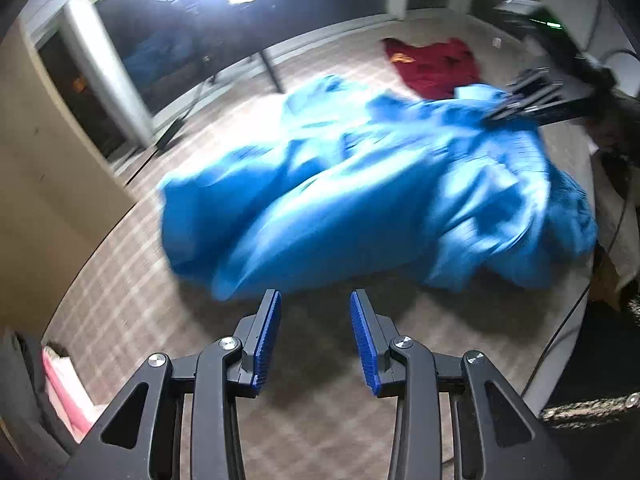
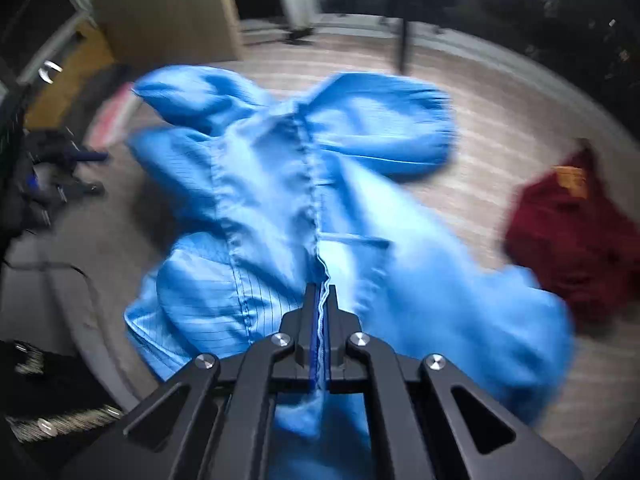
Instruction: Fold clothes
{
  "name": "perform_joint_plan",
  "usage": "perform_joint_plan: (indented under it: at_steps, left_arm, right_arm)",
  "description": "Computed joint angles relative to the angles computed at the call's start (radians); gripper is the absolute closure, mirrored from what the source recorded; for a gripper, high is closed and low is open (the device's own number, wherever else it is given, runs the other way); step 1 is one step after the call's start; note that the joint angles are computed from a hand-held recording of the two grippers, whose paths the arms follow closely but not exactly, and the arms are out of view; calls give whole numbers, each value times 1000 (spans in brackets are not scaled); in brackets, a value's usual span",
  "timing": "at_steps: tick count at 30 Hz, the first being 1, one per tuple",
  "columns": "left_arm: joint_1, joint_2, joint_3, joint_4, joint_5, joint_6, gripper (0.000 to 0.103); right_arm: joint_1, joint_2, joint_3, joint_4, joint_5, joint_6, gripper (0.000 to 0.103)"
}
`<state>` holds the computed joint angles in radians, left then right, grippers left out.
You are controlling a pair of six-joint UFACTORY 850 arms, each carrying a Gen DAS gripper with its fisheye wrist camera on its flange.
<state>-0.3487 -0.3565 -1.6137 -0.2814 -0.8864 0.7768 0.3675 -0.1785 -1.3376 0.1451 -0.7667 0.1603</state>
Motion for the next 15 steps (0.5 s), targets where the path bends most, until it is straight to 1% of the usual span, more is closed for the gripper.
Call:
perform_joint_plan:
  at_steps: [1,2,3,4,5,7,8,9,13,14,15]
  left_arm:
    - [10,-6,-6,-9,1,7,68]
    - [17,-12,-12,-15,2,13,68]
    - [21,-19,-18,-14,2,15,68]
    - [23,-25,-25,-11,2,13,68]
    - [21,-27,-24,-13,4,10,68]
    - [23,-30,-26,-22,-3,13,68]
    - [25,-31,-27,-19,-6,11,68]
    - [27,-31,-25,-16,-6,13,68]
    - [42,-33,-25,-20,-10,3,68]
    - [45,-33,-24,-19,-9,-3,68]
    - [50,-34,-22,-18,-10,-9,67]
  right_arm:
    - [-14,16,4,16,-8,-12,100]
    - [-27,26,3,31,-5,-18,90]
    - [-37,30,-3,46,16,-17,69]
    - [-45,30,-10,57,41,-16,56]
    - [-50,17,-25,73,65,-34,41]
    - [-60,-36,-73,149,83,-124,40]
    - [-68,-71,-104,203,78,-182,40]
    - [-73,-115,-142,242,52,-221,40]
    - [-63,-243,-254,223,-56,-237,40]
    - [-60,-250,-256,228,-62,-246,44]
    - [-55,-249,-250,240,-58,-265,71]
